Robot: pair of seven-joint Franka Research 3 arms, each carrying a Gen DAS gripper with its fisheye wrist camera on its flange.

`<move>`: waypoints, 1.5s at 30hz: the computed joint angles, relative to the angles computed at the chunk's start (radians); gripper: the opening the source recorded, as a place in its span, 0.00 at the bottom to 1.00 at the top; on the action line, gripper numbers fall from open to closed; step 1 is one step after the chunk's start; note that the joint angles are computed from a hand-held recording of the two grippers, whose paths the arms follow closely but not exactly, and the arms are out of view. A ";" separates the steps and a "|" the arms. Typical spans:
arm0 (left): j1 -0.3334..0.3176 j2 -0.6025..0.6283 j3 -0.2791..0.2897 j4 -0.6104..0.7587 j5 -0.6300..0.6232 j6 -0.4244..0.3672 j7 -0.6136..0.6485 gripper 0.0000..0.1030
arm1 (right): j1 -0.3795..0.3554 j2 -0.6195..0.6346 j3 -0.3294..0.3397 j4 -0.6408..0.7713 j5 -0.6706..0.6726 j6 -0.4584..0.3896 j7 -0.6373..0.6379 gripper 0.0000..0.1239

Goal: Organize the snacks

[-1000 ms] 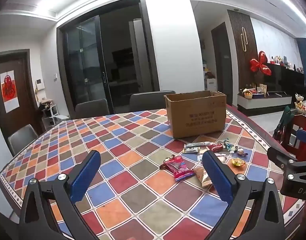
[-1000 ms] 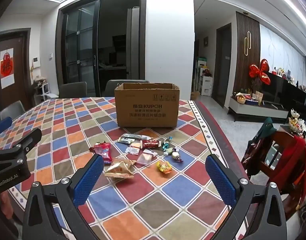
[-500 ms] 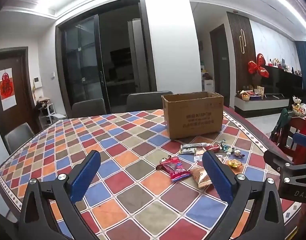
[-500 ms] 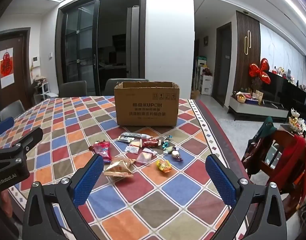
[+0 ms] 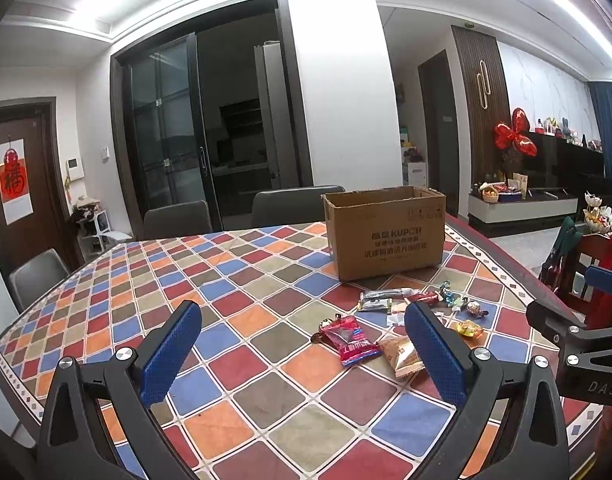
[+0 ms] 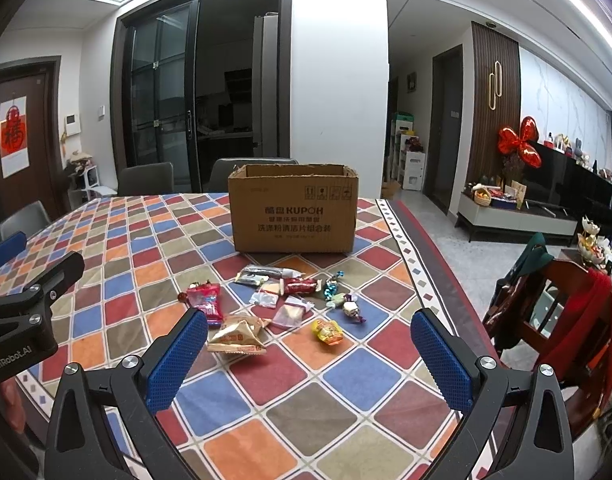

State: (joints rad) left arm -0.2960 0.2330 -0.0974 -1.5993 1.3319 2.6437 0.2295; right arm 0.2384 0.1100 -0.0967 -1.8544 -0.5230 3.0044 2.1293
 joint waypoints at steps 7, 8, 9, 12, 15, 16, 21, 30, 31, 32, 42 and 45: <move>0.000 0.000 0.000 0.001 -0.002 0.001 0.002 1.00 | -0.002 -0.001 0.001 -0.002 0.006 0.002 -0.005 0.83; 0.000 0.000 0.000 0.000 -0.003 0.000 0.002 1.00 | -0.002 -0.002 0.001 -0.003 0.007 0.002 -0.007 0.83; -0.001 0.000 0.000 0.000 -0.002 -0.001 0.002 1.00 | -0.001 -0.002 0.000 -0.003 0.005 0.002 -0.004 0.83; -0.002 0.000 0.001 0.000 0.001 -0.003 -0.001 1.00 | -0.001 -0.002 -0.001 -0.003 0.001 0.003 0.000 0.83; -0.001 0.000 0.000 0.001 0.000 -0.002 0.001 1.00 | -0.001 -0.001 -0.001 -0.002 -0.001 0.003 0.001 0.83; -0.002 0.000 -0.001 0.001 -0.001 -0.003 0.003 1.00 | -0.002 -0.001 -0.001 -0.004 0.002 0.006 -0.001 0.83; -0.002 0.000 0.000 0.001 0.000 -0.003 0.002 1.00 | -0.003 -0.006 0.005 -0.004 0.016 -0.001 -0.014 0.83; -0.002 0.000 -0.001 0.001 0.000 -0.003 0.002 1.00 | -0.005 -0.006 0.005 -0.005 0.014 0.001 -0.012 0.83; -0.002 0.000 -0.001 0.001 0.000 -0.003 0.002 1.00 | -0.005 -0.006 0.005 -0.005 0.014 0.001 -0.012 0.83; -0.003 0.000 0.000 0.001 0.001 -0.002 0.001 1.00 | -0.004 -0.006 0.004 -0.006 0.010 0.003 -0.009 0.83; -0.001 -0.001 -0.003 0.000 -0.010 0.000 0.015 1.00 | -0.005 -0.006 0.005 -0.007 0.014 0.003 -0.012 0.83; -0.002 -0.001 -0.002 0.000 -0.012 0.001 0.017 1.00 | -0.010 -0.005 0.008 -0.008 0.029 0.005 -0.027 0.83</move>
